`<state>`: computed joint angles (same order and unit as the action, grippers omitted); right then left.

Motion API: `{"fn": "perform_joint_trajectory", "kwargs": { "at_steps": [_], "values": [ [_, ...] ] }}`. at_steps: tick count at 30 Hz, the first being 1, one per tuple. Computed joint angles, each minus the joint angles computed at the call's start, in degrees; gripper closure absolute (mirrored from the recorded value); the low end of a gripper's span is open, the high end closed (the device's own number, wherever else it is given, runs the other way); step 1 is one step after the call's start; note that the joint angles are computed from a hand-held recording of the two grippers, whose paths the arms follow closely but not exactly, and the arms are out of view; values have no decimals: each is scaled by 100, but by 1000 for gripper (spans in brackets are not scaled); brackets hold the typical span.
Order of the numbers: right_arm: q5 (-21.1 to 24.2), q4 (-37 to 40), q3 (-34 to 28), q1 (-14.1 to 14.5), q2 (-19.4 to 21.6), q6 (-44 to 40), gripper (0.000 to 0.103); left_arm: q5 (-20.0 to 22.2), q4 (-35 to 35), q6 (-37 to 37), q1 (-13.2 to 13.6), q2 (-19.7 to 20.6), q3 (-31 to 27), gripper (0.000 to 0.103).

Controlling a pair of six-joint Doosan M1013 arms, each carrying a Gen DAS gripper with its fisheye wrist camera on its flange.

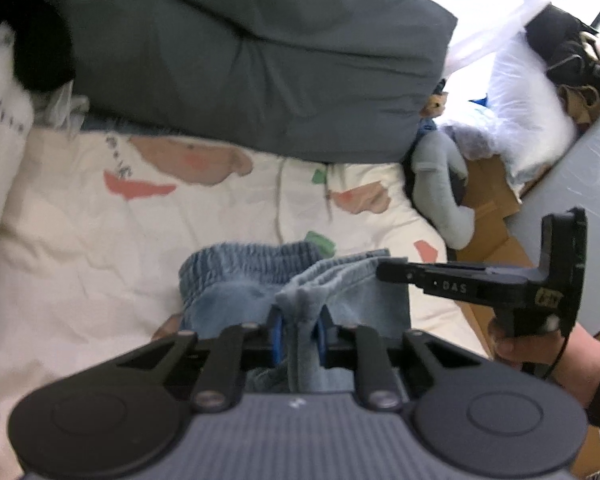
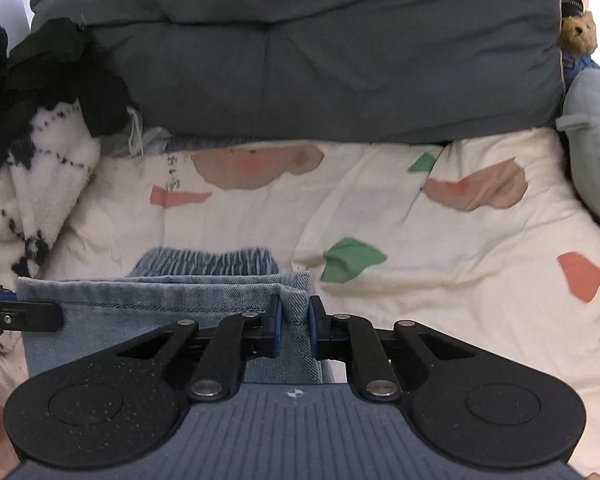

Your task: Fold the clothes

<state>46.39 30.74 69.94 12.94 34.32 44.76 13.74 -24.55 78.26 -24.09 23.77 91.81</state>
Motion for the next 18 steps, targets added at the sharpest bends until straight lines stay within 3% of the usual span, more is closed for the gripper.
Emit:
{"fn": "perform_joint_trajectory", "kwargs": {
  "at_steps": [10,18],
  "values": [
    [62,-885,-404,186,164,696,91,615,-104,399,252,364,-542,86],
    [157,-2216,-736,446,430,1772,91,773,-221,639,322,662,-790,86]
  ]
}}
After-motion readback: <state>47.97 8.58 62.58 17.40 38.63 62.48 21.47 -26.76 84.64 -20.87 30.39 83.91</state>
